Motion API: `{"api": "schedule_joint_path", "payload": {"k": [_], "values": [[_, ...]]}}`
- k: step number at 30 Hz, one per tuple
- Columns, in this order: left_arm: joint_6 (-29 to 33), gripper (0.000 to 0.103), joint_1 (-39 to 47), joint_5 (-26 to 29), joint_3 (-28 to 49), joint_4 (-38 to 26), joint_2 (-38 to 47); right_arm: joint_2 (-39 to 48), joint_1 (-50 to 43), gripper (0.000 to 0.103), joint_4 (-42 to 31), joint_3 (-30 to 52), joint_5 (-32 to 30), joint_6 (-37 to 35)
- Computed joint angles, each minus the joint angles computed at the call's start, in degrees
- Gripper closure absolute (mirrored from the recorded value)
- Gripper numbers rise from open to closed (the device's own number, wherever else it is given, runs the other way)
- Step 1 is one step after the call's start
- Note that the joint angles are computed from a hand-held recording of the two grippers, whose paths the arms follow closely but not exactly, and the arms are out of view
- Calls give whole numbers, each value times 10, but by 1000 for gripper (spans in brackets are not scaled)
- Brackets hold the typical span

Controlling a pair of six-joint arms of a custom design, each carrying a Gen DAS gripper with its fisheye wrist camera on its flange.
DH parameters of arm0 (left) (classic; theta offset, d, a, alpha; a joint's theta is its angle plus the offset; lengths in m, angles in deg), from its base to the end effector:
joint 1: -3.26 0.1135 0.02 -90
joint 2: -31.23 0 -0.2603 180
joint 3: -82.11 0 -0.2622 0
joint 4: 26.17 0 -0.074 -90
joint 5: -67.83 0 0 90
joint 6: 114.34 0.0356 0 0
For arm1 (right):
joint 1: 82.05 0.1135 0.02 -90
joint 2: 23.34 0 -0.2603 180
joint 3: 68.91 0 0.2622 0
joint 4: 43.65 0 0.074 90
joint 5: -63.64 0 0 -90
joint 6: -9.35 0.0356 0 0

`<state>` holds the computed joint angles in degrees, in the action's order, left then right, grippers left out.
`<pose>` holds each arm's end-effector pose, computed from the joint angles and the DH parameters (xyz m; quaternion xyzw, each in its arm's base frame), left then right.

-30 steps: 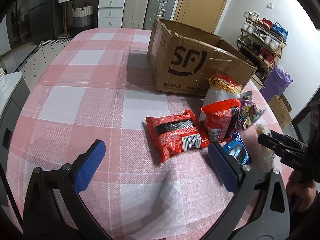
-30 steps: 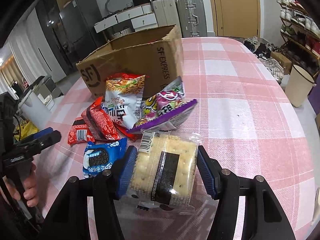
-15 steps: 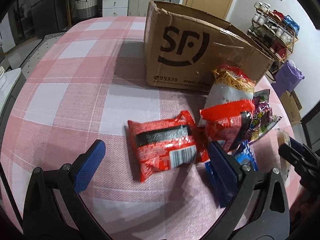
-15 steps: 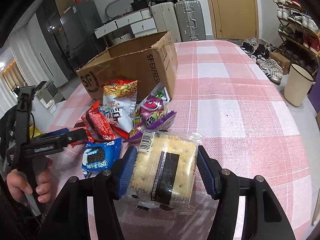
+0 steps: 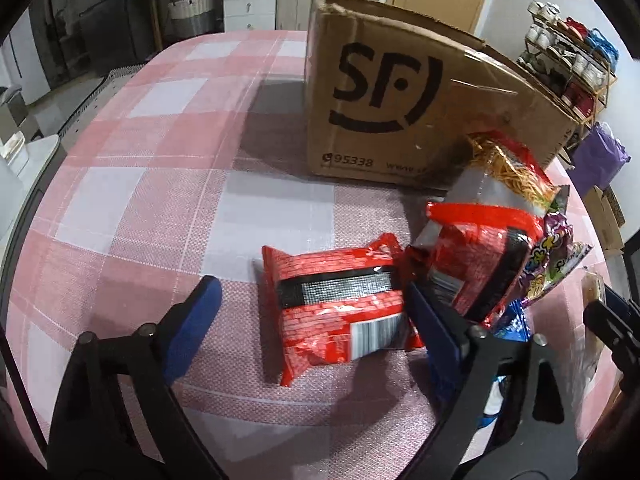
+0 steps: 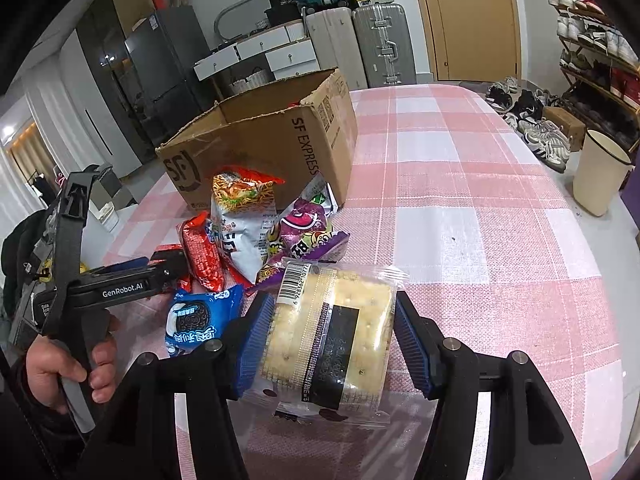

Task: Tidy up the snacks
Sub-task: 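Grasp the red snack pack with the left gripper while right holds cracker pack, then lift both held packs and carry them over the SF box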

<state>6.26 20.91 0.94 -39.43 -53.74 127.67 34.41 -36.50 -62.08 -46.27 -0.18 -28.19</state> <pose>0.2902 0.0777 0.1136 0.1501 0.9466 -0.0939 0.2694 0.1222 0.1022 0.0976 0.1265 0.9192 0.0889 0.3622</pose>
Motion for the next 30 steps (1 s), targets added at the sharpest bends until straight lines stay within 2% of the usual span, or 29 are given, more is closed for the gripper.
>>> {"api": "schedule_joint_path", "payload": {"k": [4, 6, 8, 15, 19, 30], "values": [[23, 45, 2, 34, -14, 2, -8, -1, 5, 43, -6, 2, 4, 7], [48, 50, 17, 68, -3, -21, 3, 3, 3, 43, -3, 3, 4, 5], [64, 58, 30, 83, 6, -36, 7, 6, 2, 43, 0, 2, 2, 5], [83, 59, 44, 96, 12, -59, 11, 4, 9, 43, -12, 9, 12, 11], [115, 59, 80, 107, 24, -78, 25, 3, 19, 43, -23, 16, 20, 15], [138, 59, 110, 116, 52, -104, 30, -22, 48, 43, -62, 27, 42, 30]]}}
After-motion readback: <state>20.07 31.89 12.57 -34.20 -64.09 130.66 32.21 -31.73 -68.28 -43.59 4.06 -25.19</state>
